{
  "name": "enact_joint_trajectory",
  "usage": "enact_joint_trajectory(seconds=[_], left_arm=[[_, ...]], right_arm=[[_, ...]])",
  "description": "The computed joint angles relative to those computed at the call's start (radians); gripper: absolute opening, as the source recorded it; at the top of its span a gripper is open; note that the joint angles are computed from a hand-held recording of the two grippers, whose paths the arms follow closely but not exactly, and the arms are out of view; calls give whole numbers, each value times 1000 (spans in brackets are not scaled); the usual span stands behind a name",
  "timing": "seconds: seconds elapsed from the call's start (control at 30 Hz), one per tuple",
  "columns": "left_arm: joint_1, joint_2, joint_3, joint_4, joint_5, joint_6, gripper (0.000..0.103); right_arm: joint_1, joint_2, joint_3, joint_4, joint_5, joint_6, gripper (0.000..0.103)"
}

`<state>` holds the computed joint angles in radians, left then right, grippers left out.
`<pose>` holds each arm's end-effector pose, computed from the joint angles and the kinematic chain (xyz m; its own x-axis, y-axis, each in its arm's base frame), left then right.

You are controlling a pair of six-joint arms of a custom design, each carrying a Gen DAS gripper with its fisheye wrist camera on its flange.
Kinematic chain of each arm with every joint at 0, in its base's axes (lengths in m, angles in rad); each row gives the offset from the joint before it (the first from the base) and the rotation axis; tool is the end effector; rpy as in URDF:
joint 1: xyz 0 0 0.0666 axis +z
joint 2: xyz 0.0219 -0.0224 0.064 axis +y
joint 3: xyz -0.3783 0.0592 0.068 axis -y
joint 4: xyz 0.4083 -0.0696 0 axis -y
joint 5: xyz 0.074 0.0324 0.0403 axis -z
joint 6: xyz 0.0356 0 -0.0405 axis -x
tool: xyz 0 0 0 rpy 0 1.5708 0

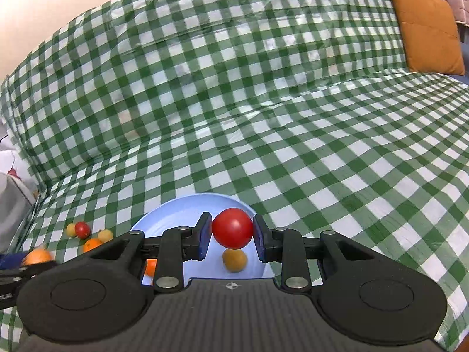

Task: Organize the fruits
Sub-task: 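Carry the bagged orange and red tomato over the blue plate, then open the left gripper over the plate while the right gripper releases the tomato, then move both grippers back toward the remaining fruit, right gripper toward a tangerine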

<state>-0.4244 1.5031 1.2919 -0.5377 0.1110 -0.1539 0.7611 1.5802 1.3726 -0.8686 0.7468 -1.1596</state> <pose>0.4934 -0.2277 0.3524 -0.5390 0.4108 -0.7353 0.5726 0.8190 0.0378 0.4082 0.3549 0.3359 -0.5047 0.4483 -0.7378 0.4752 0.8577 0.1961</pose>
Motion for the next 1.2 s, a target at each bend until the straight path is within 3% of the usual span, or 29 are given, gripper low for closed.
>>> enact_joint_trajectory(seconds=[0.37,0.43,0.5,0.63,0.7,0.77,0.9,1.0,1.07,1.2], left_arm=[[-55,87,65,-12,9,33,43],[-53,91,71,-12,10,37,50],[-44,82,66,9,7,67,54],[-14,72,67,30,3,146,54],[-4,66,65,36,-30,156,49],[8,67,71,30,-80,164,35],[36,94,113,-38,-210,200,18],[75,119,152,-113,-293,263,18],[110,133,177,-160,-320,310,18],[174,142,205,-210,-326,363,18]], right_arm=[[-9,-2,-11,47,-46,37,32],[-14,-5,-17,58,-73,48,33],[-10,9,3,21,-60,45,51],[-6,2,-4,28,-38,28,54],[-5,4,-1,23,-35,20,54],[-4,6,1,21,-32,19,54],[2,15,10,20,-26,30,54],[9,25,22,25,-23,59,53],[12,30,27,40,-28,80,49],[17,41,35,92,-54,122,28]])
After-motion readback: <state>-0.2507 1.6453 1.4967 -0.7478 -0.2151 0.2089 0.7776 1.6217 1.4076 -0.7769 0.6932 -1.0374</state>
